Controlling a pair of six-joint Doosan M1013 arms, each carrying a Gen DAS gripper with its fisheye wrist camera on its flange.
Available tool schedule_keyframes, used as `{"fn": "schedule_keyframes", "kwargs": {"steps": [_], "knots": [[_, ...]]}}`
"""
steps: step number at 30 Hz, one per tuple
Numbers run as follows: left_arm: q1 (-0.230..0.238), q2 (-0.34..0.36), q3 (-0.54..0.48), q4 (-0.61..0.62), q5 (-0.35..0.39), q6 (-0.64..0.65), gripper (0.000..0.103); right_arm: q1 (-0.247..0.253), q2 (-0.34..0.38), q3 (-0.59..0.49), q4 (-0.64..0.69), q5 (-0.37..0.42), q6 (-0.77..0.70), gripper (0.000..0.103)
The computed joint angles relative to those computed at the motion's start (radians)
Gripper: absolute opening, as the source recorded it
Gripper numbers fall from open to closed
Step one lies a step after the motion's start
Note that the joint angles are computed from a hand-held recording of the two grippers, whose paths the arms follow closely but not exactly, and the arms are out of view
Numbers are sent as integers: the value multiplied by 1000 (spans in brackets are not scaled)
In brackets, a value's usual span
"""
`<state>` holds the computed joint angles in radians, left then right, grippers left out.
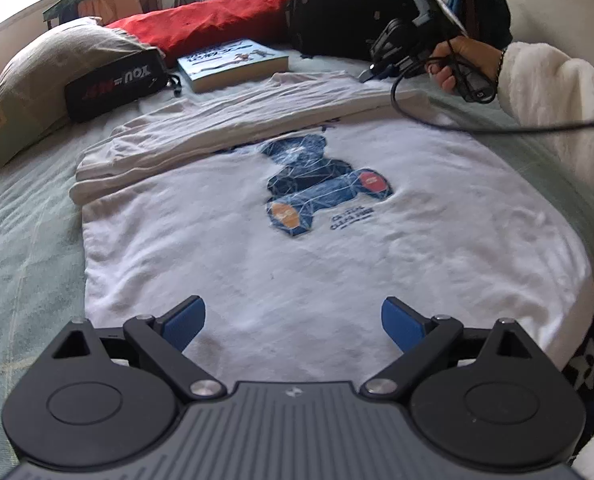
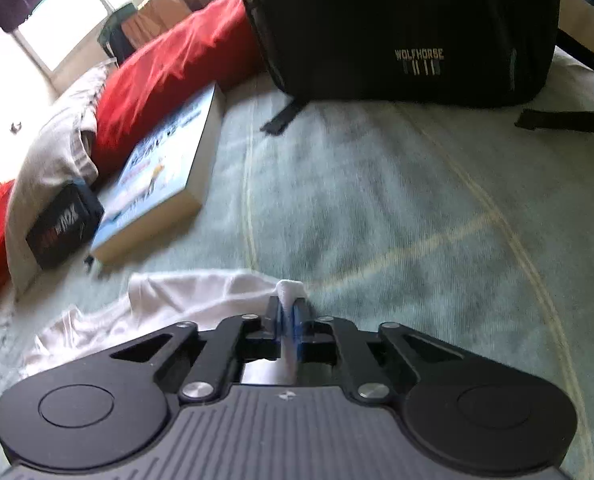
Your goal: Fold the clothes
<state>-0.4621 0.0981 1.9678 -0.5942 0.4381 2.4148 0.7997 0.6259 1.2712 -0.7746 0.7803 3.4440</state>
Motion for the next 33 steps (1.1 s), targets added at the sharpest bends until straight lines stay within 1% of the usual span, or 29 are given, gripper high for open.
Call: {"fn": "schedule_keyframes", "kwargs": {"steps": [3, 5, 6, 7, 8, 9, 11, 13, 14, 16, 18, 19, 20, 21, 22, 23, 25, 26, 28, 29, 30, 32, 33], "knots": [[-1, 7, -3, 4, -1, -16, 95, -13, 8, -8, -14, 16, -16, 5], [-2, 6, -3, 7, -3, -19, 95, -13, 17, -28, -28, 84, -35, 3], [-3, 4, -2, 5, -3, -17, 95, -11, 8, -15, -44, 81, -7, 3], [-2, 2, -1, -3, -3, -7, 95, -8, -6, 5, -64, 65, 31, 4], [0, 0, 1, -15, -3, 8, 95, -5, -19, 24, -84, 50, 70, 10], [1, -2, 2, -22, -2, 16, 95, 2, -36, 49, -110, 14, 106, 12], [0, -3, 3, -19, -7, 10, 95, 20, -55, 67, -105, -24, 79, 16], [-2, -5, 4, -16, -10, 0, 95, 34, -57, 60, -41, -18, 4, 16], [-3, -6, 5, -21, -8, 3, 95, 37, -57, 60, -15, -26, -10, 16], [-5, -10, 8, -25, -4, 12, 95, 33, -59, 75, 38, -75, -13, 18], [-8, -17, 14, -28, -4, 24, 95, 34, -60, 95, 15, -118, 38, 19], [-9, -21, 17, -30, -6, 30, 95, 39, -60, 99, -11, -120, 61, 12], [-9, -24, 19, -28, -6, 29, 95, 45, -59, 99, -38, -106, 74, 8], [-9, -26, 20, -25, -6, 26, 95, 54, -56, 93, -57, -76, 66, 7], [-7, -27, 21, -22, -6, 22, 95, 63, -55, 87, -64, -45, 57, 3], [-6, -28, 22, -14, -7, 12, 95, 68, -55, 88, -71, -25, 61, 4], [-4, -26, 22, -4, -7, -2, 95, 72, -65, 110, -87, -14, 106, 3], [-4, -24, 21, 6, -7, -14, 95, 73, -69, 116, -98, 5, 138, 1], [-6, -24, 22, 19, -13, -31, 95, 76, -75, 126, -119, 52, 203, 2], [-5, -24, 23, 12, -14, -23, 95, 78, -88, 153, -168, 23, 278, 6], [-3, -24, 24, -7, -11, -5, 95, 78, -103, 179, -212, -20, 339, 6], [-2, -23, 24, -25, -10, 13, 95, 89, -105, 176, -248, -13, 341, 9], [-3, -22, 24, -24, -9, 13, 95, 93, -104, 172, -263, -23, 329, 10]]}}
